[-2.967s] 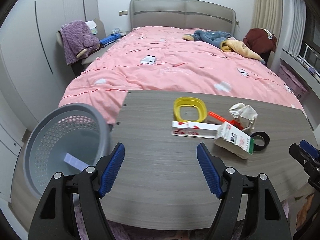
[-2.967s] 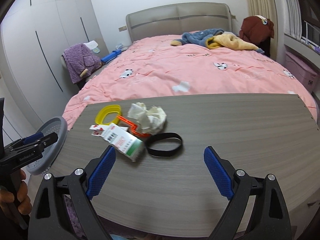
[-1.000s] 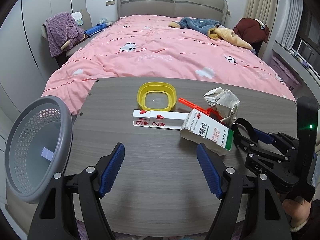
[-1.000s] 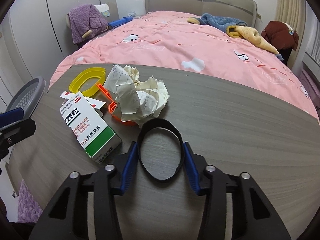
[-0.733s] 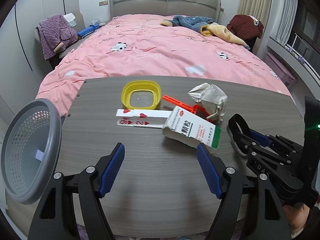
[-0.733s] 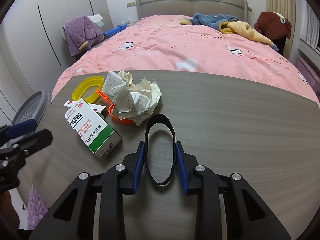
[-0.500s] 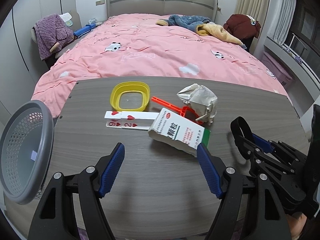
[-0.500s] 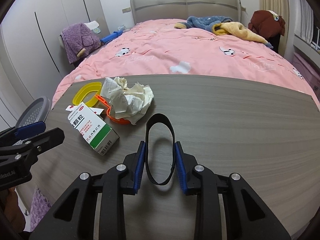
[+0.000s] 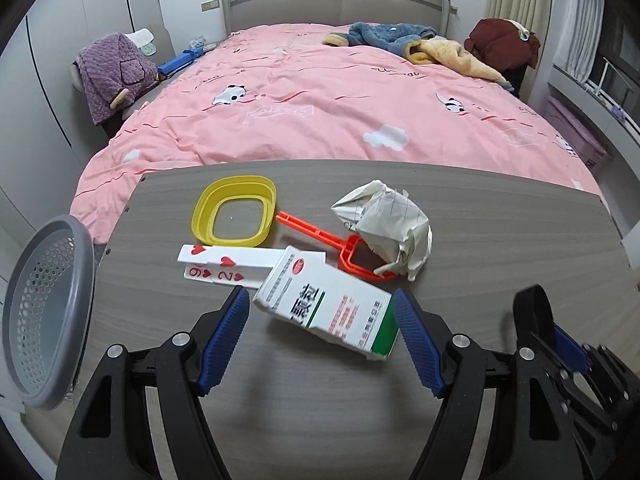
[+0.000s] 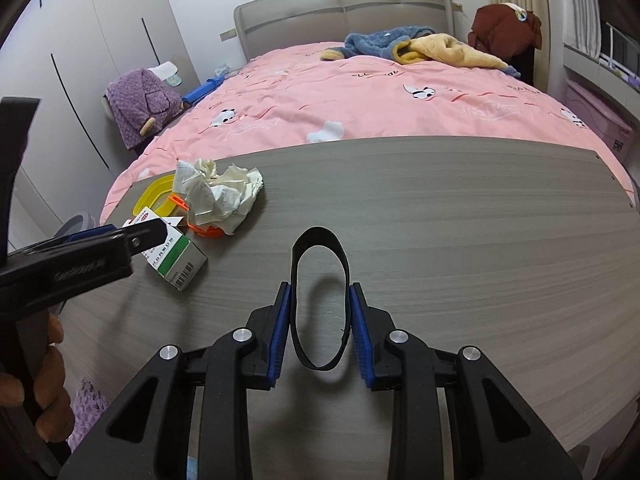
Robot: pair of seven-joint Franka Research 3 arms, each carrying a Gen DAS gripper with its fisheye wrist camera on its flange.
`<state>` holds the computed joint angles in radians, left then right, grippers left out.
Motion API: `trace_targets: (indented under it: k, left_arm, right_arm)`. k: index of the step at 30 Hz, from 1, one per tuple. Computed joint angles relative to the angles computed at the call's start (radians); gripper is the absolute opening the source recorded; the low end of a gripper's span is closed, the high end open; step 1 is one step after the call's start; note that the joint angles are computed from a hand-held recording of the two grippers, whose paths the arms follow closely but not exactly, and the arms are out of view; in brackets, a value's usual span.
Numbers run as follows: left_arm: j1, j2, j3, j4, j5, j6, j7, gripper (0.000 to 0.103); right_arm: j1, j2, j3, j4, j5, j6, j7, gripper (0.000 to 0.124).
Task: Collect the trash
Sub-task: 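Grasp the black hair tie with the right gripper, then grasp the white-green medicine box with the left gripper while the right gripper holds the hair tie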
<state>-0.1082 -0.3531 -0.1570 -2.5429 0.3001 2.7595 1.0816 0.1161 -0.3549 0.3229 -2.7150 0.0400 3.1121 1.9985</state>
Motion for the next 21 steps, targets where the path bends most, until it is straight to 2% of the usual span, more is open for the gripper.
trace_targets:
  k: [8,13,17,21]
  left_arm:
    - [-0.012,0.051,0.002,0.043,-0.026,0.002,-0.009,0.071]
    - [0.014,0.068,-0.026,0.059,0.038,-0.009,-0.058,0.071]
    - [0.002,0.068,-0.012,0.056,0.030,-0.049,-0.039,0.071]
    - [-0.011,0.029,0.014,0.017,-0.003,-0.051,0.019,0.071]
  right_arm:
    - [0.025,-0.029,-0.034,-0.033,0.033,0.010,-0.018,0.029]
    - [0.027,-0.031,-0.032,-0.034,0.047,0.011,-0.024,0.029]
    - [0.027,-0.038,-0.030,-0.035,0.053,0.010,-0.030,0.029]
    - [0.023,-0.053,-0.021,-0.036,0.055,0.005,-0.027,0.029]
